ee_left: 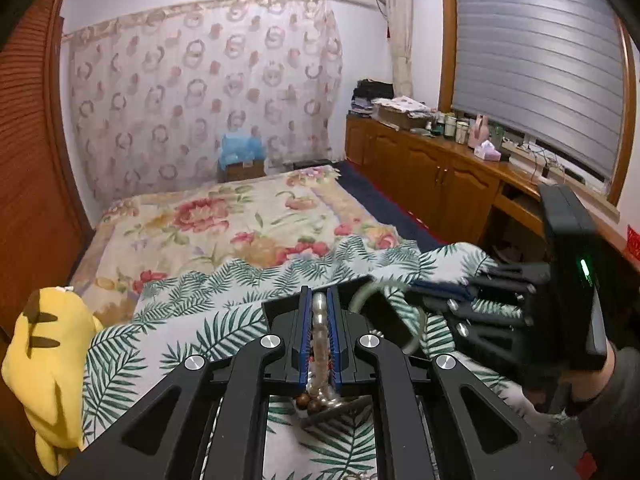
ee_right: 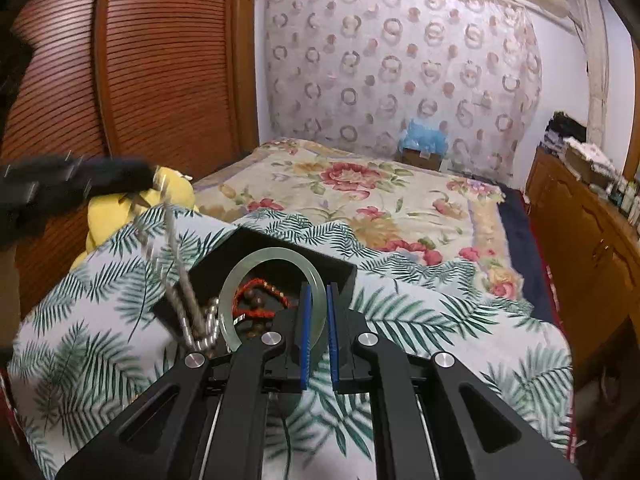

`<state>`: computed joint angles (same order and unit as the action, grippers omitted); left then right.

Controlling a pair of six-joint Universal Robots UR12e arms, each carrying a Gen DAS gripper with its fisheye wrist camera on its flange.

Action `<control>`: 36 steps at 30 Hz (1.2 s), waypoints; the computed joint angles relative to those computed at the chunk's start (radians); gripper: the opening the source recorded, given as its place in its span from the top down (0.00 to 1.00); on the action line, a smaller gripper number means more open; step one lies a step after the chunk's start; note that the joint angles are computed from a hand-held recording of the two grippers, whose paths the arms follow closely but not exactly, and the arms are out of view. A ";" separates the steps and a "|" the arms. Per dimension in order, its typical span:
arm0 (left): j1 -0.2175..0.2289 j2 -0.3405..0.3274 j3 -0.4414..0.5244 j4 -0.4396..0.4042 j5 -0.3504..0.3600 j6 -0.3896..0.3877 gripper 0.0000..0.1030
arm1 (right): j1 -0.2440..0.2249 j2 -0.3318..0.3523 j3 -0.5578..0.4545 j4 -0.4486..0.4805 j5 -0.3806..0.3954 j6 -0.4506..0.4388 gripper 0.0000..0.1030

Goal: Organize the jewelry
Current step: 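Carry the jade bangle and pearl necklace over the black box and release both, then withdraw both open tools from the box toward the remaining jewelry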

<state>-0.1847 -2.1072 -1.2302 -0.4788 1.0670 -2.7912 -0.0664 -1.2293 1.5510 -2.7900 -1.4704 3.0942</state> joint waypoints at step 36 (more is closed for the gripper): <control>0.041 0.106 -0.213 -0.004 -0.017 0.046 0.65 | 0.017 -0.092 0.148 -0.062 0.094 -0.073 0.87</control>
